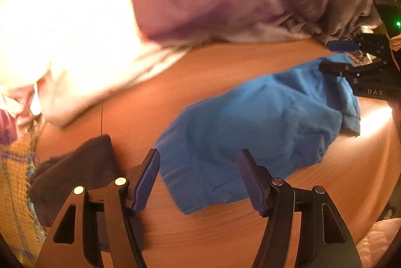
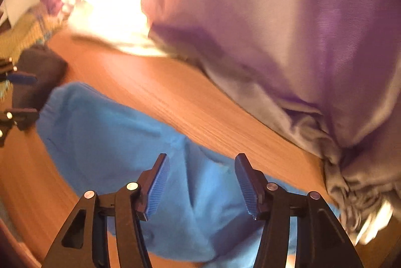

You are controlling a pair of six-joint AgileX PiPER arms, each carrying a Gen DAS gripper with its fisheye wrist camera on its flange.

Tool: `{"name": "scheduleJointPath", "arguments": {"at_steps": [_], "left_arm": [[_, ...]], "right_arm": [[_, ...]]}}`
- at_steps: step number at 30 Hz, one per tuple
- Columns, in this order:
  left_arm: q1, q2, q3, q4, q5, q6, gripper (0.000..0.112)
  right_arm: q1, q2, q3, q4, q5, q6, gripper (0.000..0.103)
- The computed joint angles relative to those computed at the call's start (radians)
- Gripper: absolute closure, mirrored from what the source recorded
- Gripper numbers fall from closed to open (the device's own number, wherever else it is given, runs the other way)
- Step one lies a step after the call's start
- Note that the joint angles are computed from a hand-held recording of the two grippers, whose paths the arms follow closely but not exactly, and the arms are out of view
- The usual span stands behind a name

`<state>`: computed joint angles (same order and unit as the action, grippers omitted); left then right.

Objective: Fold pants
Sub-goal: 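Open the right tool and lift both tools away from the folded pants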

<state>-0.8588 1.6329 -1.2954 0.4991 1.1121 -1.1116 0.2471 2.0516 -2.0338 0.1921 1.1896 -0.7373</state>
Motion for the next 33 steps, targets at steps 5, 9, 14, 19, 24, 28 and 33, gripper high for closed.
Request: {"name": "scheduleJointPath", "arguments": {"at_steps": [5, 9, 14, 19, 24, 28, 33], "left_arm": [[-0.168, -0.016, 0.026, 0.202, 0.003, -0.238, 0.048], [-0.246, -0.007, 0.047, 0.29, -0.032, -0.399, 0.042], [-0.31, 0.032, 0.017, 0.334, -0.051, -0.462, 0.041], [-0.359, 0.125, -0.071, 0.373, -0.091, -0.473, 0.041], [-0.364, 0.233, -0.169, 0.407, -0.183, -0.474, 0.042], [-0.327, 0.326, -0.262, 0.389, -0.287, -0.473, 0.048], [-0.253, 0.439, -0.37, 0.274, -0.419, -0.368, 0.066]], "right_arm": [[-0.1, -0.254, 0.378, 0.153, -0.185, -0.042, 0.049], [-0.194, -0.399, 0.566, 0.259, -0.252, -0.09, 0.049], [-0.299, -0.57, 0.787, 0.337, -0.336, -0.167, 0.049], [-0.42, -0.617, 0.873, 0.369, -0.317, -0.242, 0.049], [-0.555, -0.55, 0.852, 0.427, -0.271, -0.388, 0.049], [-0.656, -0.451, 0.775, 0.472, -0.184, -0.448, 0.049], [-0.717, -0.39, 0.789, 0.547, -0.19, -0.593, 0.049]]}}
